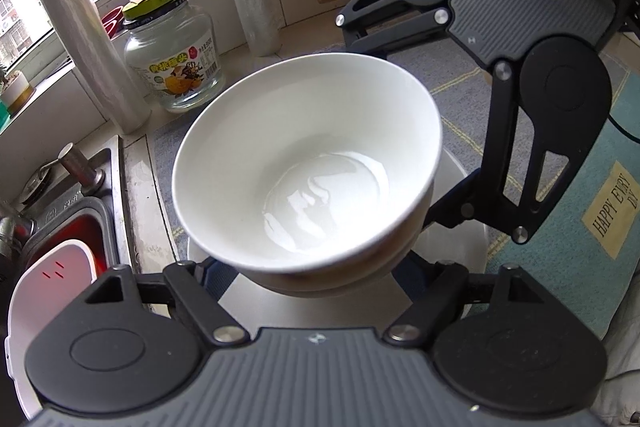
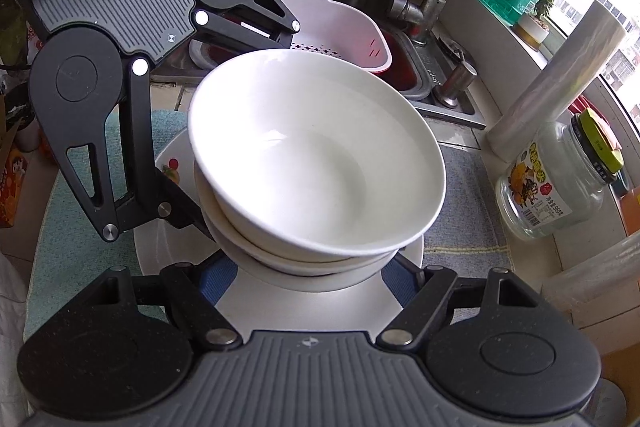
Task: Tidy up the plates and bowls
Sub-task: 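Lower the bowl stack with both tools onto the white plate stack, then open both tools and pull them back from the stacked dishes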
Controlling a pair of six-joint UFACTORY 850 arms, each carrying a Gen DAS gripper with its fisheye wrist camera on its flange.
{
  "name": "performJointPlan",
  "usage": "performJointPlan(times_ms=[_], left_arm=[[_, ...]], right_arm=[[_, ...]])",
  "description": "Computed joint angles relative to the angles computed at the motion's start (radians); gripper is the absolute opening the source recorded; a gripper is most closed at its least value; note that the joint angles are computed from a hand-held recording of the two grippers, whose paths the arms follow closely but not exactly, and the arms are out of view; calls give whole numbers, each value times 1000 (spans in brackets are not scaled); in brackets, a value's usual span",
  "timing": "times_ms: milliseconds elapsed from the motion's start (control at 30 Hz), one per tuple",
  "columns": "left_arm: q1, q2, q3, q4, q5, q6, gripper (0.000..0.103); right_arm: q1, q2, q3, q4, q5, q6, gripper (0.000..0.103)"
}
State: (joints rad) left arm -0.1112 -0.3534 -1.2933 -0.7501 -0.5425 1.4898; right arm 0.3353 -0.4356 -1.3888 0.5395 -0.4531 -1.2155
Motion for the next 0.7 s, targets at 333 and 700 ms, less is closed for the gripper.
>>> performJointPlan(times_ms=[333,700], left_arm=[[11,-9,-9,-35,-15,25,84],[34,58,87,-315,53,278,100]], right_arm=[[-3,-8,-11,1,-5,26,82],[6,49,59,-21,61,87,103]])
